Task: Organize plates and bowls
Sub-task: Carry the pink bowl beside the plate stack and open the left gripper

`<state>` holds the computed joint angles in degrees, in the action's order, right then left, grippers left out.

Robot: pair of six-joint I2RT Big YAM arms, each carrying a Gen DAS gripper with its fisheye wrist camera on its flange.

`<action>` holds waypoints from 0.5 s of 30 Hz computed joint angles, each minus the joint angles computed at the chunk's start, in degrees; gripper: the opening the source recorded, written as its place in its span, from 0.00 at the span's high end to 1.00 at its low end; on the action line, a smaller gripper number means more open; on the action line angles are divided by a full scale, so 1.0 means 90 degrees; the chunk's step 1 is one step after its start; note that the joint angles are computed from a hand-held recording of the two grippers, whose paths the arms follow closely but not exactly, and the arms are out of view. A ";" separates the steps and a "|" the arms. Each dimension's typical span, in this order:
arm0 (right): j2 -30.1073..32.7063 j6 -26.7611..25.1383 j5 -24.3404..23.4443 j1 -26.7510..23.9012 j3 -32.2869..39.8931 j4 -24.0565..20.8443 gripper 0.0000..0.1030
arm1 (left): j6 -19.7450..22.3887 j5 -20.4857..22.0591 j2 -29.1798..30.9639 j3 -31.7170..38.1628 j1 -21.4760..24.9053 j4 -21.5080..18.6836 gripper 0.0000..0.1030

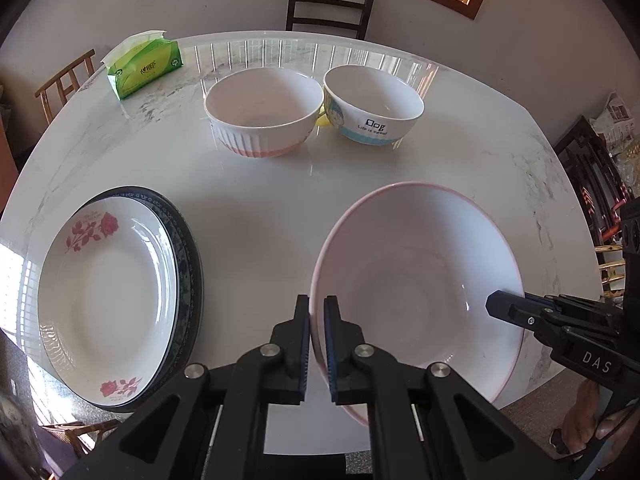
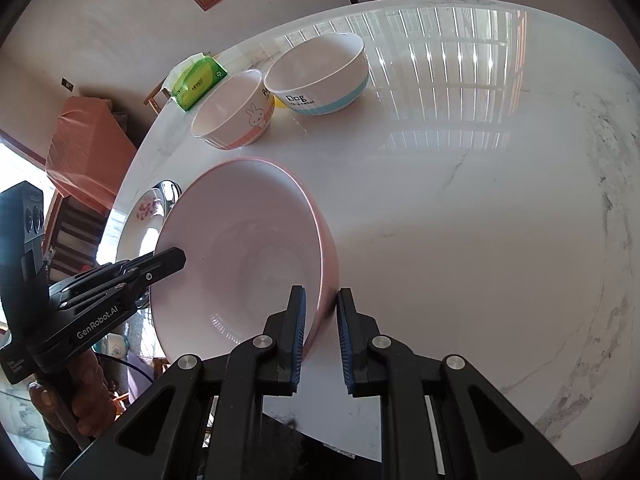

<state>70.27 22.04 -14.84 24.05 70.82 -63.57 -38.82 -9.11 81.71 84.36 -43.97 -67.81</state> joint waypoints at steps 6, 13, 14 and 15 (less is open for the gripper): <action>-0.0121 -0.0071 0.0049 0.0020 -0.0110 0.0194 0.81 | 0.0224 -0.0055 -0.0075 -0.0185 -0.0032 0.0325 0.81; -0.0508 0.0057 0.0202 -0.0104 -0.0294 0.0654 0.75 | 0.0245 -0.0128 -0.0388 -0.0563 0.0023 0.0733 0.61; -0.0554 0.0045 0.0273 -0.0105 -0.0292 0.0681 0.75 | 0.0267 -0.0130 -0.0456 -0.0606 0.0033 0.0783 0.60; -0.0591 0.0038 0.0320 -0.0104 -0.0280 0.0694 0.75 | 0.0283 -0.0160 -0.0509 -0.0623 0.0039 0.0792 0.57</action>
